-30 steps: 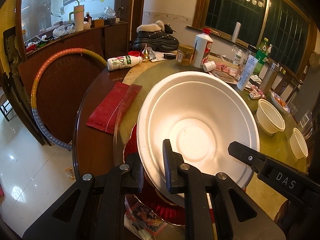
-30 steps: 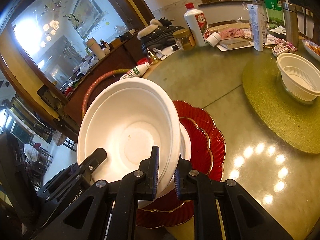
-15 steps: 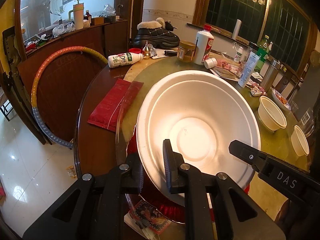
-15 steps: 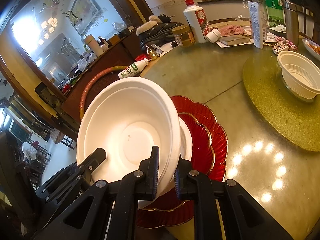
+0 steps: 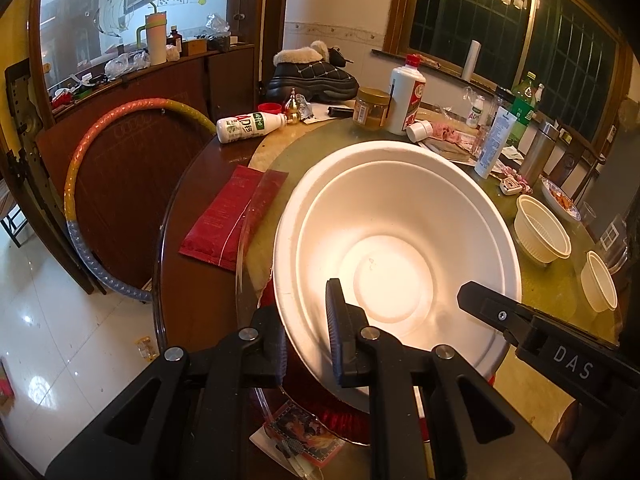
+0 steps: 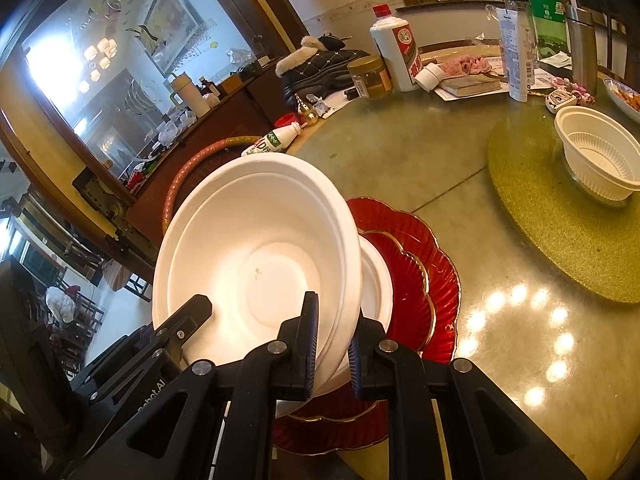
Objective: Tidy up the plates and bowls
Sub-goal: 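Lower the second bowl into the first bowl and open both tools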
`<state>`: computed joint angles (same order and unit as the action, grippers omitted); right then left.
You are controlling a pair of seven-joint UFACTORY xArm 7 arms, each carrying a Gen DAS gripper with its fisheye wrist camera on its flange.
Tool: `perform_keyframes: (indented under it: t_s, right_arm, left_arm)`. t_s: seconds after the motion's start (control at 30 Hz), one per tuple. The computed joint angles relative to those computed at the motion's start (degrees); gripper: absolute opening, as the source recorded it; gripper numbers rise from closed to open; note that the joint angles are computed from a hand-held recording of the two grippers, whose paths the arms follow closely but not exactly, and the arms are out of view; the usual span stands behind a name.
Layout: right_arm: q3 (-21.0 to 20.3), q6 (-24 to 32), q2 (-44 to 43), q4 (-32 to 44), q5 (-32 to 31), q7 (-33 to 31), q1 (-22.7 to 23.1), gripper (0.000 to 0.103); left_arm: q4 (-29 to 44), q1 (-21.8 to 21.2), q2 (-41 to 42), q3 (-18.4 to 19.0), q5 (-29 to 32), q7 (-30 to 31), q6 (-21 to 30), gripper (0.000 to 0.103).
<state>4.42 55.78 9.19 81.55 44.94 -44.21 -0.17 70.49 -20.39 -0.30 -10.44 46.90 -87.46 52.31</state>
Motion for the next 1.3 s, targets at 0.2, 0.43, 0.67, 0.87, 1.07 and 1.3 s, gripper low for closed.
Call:
perform_keyframes:
  t_s: [0.2, 0.43, 0.67, 0.87, 1.07, 1.3]
  right_arm:
    - [0.0, 0.5, 0.4, 0.4, 0.0, 0.2, -0.2, 0.015]
    - [0.1, 0.5, 0.8, 0.6, -0.5, 1.0, -0.3, 0.015]
    - [0.2, -0.4, 1.3, 0.8, -1.2, 2.1, -0.2, 0.015]
    - [0.4, -3.1, 0.4, -0.3, -1.9, 1.6, 0.4, 0.016]
    - [0.4, -5.4, -0.3, -1.5, -1.5, 1.0, 0.5, 0.039]
    - [-0.9, -8.8, -4.6, -4.6, 15.2, -8.7, -1.8, 0.076]
  left_arm:
    - [0.4, 0.0, 0.6, 0.2, -1.0, 1.1, 0.1, 0.015]
    - [0.9, -0.1, 1.6, 0.7, -2.3, 2.3, 0.0, 0.015]
    - [1.1, -0.2, 2.0, 1.2, -3.6, 3.0, -0.6, 0.015]
    - [0.3, 0.2, 1.4, 1.3, -3.2, 1.3, -1.2, 0.015]
    - [-1.5, 0.9, -0.3, 1.2, -3.0, -3.1, -2.1, 0.06]
    - [-4.4, 2.3, -7.0, -3.2, 12.0, -25.3, 5.2, 0.084]
